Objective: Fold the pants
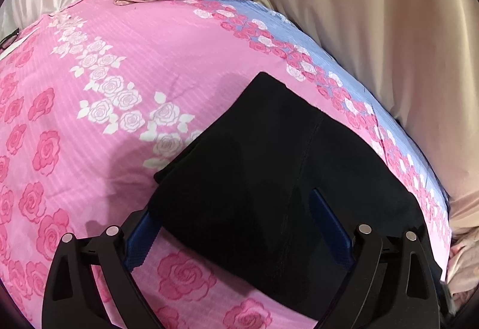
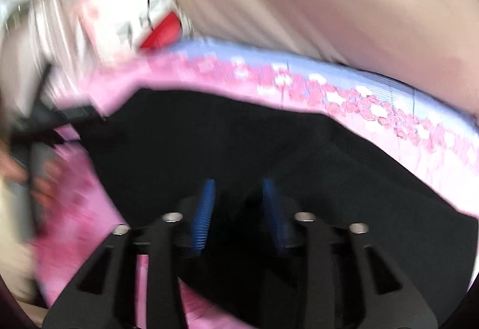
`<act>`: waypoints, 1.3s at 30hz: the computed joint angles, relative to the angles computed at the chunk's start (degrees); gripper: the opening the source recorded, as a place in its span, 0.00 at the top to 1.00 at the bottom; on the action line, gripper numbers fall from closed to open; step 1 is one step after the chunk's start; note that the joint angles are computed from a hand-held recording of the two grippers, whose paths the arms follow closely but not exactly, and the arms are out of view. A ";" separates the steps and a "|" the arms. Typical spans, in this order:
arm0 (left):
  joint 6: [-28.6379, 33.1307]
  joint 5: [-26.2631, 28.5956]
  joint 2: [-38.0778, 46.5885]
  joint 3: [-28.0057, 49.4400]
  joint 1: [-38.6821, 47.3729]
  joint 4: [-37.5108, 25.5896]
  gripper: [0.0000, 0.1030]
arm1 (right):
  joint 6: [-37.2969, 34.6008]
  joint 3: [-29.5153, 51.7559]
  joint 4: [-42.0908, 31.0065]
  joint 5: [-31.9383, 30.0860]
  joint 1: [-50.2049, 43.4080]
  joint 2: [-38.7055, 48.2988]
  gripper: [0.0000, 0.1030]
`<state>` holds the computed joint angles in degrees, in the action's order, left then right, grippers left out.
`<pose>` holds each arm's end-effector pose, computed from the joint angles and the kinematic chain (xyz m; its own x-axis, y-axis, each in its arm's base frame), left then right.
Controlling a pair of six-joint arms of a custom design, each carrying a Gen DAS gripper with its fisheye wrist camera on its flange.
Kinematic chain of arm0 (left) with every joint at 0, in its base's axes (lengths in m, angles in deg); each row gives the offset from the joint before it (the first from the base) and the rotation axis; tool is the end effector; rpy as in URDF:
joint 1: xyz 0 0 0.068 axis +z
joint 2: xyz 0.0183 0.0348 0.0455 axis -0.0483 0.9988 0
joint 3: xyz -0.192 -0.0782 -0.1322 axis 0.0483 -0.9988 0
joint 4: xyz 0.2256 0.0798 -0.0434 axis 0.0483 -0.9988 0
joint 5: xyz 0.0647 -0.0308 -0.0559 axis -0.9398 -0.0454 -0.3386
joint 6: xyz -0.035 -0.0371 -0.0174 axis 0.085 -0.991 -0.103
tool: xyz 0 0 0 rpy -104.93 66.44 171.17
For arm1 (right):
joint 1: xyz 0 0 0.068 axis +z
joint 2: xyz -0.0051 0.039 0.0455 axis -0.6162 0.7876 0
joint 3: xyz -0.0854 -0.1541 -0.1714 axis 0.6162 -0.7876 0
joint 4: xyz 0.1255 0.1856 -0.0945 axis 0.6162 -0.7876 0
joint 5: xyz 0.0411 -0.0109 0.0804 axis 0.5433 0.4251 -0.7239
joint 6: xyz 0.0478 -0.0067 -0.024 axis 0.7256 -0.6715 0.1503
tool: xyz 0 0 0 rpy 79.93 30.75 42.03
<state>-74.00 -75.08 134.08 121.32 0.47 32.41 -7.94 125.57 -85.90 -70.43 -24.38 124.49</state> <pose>0.3441 0.0141 0.1687 -0.7062 -0.4856 -0.5152 -0.3119 0.8666 -0.3895 0.2613 0.0590 0.1818 -0.6541 -0.0169 -0.7563 -0.0550 0.9982 0.0253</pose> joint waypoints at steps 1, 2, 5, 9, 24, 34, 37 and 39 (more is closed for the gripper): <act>-0.72 0.59 -0.17 -0.71 0.33 1.39 0.12 | 0.45 -1.86 0.35 0.43 -0.45 -3.96 0.14; -1.56 1.04 -0.37 -1.44 0.61 2.68 0.12 | 0.32 -3.61 -0.20 0.99 -0.87 -8.48 0.13; -1.94 1.35 -0.31 -1.50 0.64 3.36 0.16 | -1.42 -5.33 -4.99 6.34 -1.42 -17.74 0.13; -1.90 7.80 1.81 -0.24 1.84 3.78 0.81 | -0.52 -6.15 -11.45 7.60 -6.69 -24.39 0.11; 4.19 -13.05 -10.16 5.98 -20.14 -1.45 0.84 | -8.93 -12.42 -25.31 -29.03 -61.31 -42.04 0.10; 7.12 -20.50 7.58 32.40 -46.60 -10.46 0.84 | -37.39 -4.79 -37.85 -58.48 -107.34 -26.71 0.10; 7.51 -21.22 15.52 40.78 -52.74 -13.69 0.84 | -44.74 -1.36 -40.44 -62.01 -115.74 -19.74 0.10; 7.88 -21.86 20.38 46.05 -55.28 -15.91 0.84 | -48.79 1.05 -41.89 -63.24 -120.06 -14.67 0.10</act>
